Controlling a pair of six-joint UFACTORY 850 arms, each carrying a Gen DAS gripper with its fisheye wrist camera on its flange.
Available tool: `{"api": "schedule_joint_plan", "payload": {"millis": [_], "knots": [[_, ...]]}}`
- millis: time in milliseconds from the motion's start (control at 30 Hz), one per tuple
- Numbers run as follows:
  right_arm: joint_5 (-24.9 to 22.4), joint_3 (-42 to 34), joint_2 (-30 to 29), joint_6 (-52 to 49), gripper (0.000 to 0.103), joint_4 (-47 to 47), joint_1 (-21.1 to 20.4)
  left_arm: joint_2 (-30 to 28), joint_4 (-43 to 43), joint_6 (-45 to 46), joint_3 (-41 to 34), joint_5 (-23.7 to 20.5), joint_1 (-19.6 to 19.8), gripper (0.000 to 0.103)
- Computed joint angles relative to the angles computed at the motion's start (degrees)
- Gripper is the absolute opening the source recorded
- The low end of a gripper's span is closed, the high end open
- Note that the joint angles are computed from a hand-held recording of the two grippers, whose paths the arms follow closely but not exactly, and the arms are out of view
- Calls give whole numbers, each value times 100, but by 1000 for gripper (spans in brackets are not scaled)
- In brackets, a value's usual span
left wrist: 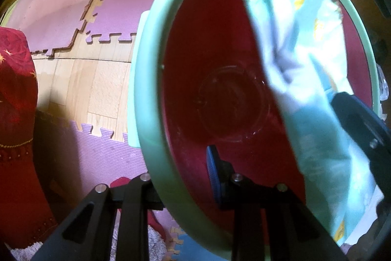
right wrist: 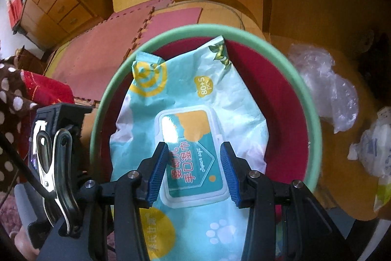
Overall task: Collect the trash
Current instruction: 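Lower the packet into the bucket and open the right gripper, then move the right gripper toward the clear plastic bag on the shelf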
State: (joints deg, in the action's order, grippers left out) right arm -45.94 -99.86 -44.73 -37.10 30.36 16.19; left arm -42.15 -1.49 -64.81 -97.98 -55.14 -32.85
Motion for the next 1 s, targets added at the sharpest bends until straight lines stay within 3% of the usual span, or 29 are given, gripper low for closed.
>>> {"api": "schedule_joint_plan", "payload": {"millis": [633, 1000], "knots": [[-341, -325, -394, 592, 44, -328, 62, -1, -259, 95, 58, 116, 74, 27], [-227, -105, 268, -11, 44, -74, 4, 35, -238, 194, 117, 186, 83, 28]]}}
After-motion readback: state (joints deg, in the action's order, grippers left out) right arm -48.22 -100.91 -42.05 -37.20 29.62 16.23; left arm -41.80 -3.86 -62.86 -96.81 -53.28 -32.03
